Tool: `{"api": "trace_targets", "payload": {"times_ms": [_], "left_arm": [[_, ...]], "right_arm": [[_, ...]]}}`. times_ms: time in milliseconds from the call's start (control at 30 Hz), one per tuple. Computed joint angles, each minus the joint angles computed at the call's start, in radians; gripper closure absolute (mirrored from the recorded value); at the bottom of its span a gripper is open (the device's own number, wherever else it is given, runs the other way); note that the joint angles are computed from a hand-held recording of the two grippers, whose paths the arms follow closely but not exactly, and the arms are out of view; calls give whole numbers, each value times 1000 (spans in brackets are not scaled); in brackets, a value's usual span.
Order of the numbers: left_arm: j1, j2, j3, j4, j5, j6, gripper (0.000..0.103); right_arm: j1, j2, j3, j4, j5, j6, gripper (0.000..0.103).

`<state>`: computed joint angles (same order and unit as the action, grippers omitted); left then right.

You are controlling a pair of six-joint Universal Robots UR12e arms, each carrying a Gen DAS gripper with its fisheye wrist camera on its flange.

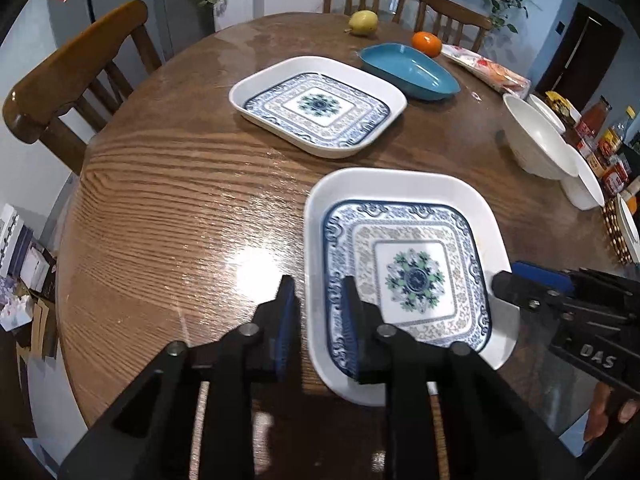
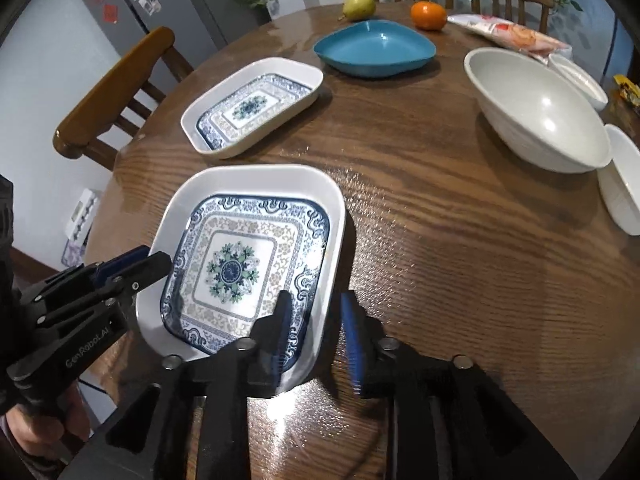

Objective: Organize plates and bowls

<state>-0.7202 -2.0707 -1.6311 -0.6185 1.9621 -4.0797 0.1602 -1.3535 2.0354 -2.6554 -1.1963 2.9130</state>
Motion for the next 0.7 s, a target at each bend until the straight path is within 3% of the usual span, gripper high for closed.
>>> {"api": "trace_targets", "payload": {"times_ms": [67, 167, 400, 700], "left_arm": [[4, 8, -9, 1, 12, -20, 56], [14, 27, -29, 10, 36, -69, 40], [47, 51, -28, -21, 110, -81, 34], [114, 29, 11, -31, 108, -8, 33]], "right_arm": [[-11, -4, 1, -5, 27, 11, 68], [-20, -7, -5, -8, 54, 27, 67], [-28, 5, -44, -34, 86, 80, 67], [9, 82, -157, -1, 77, 119, 67]]}}
